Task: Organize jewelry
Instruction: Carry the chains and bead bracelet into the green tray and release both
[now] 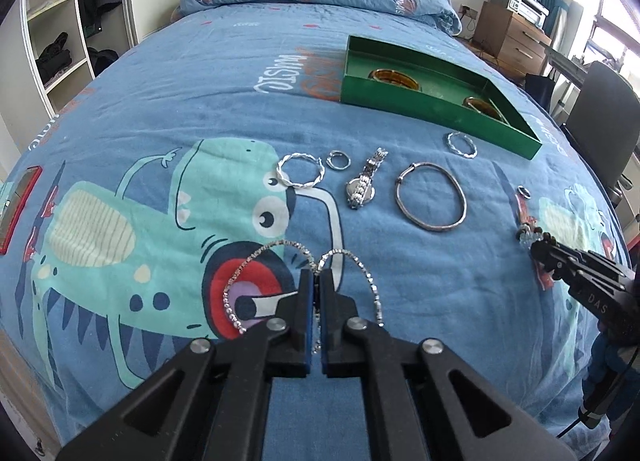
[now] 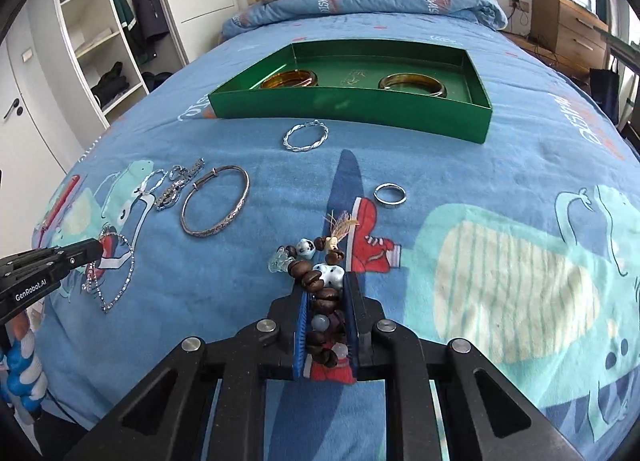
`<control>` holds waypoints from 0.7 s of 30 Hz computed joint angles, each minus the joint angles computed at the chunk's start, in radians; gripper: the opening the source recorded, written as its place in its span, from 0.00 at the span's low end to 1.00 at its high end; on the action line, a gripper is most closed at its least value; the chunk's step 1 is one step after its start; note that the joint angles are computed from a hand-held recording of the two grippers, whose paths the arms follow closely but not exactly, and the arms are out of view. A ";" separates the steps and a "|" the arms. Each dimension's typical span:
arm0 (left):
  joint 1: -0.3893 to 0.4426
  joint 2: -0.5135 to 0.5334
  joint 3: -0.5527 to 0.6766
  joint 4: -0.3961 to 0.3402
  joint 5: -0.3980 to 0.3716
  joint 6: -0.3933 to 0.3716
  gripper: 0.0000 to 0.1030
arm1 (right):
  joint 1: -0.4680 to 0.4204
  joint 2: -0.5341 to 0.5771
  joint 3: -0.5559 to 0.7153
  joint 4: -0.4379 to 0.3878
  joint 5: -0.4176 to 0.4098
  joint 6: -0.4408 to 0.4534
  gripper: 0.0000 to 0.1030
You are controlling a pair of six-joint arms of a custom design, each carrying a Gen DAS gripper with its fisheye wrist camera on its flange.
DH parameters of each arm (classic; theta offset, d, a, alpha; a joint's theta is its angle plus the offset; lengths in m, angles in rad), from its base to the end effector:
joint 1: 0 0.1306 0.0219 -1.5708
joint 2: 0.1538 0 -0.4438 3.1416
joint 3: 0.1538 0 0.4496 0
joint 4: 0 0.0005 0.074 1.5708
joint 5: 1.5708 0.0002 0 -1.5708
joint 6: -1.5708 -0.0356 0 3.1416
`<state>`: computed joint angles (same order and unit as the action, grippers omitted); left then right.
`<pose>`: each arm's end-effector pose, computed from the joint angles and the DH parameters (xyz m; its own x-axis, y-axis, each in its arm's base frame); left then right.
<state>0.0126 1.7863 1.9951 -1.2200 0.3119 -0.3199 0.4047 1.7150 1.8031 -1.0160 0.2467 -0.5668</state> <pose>0.6791 -0.0029 0.5461 -0.7570 0.2898 -0.5857 0.4097 0.9087 -0.0799 0.6149 0.2534 0.5074 -0.7534 0.2437 -0.6107 0.1865 0.9698 0.1570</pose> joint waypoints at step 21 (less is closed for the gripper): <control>-0.042 0.108 0.385 -0.093 0.118 0.027 0.02 | -0.004 -0.102 0.047 0.025 0.110 0.057 0.16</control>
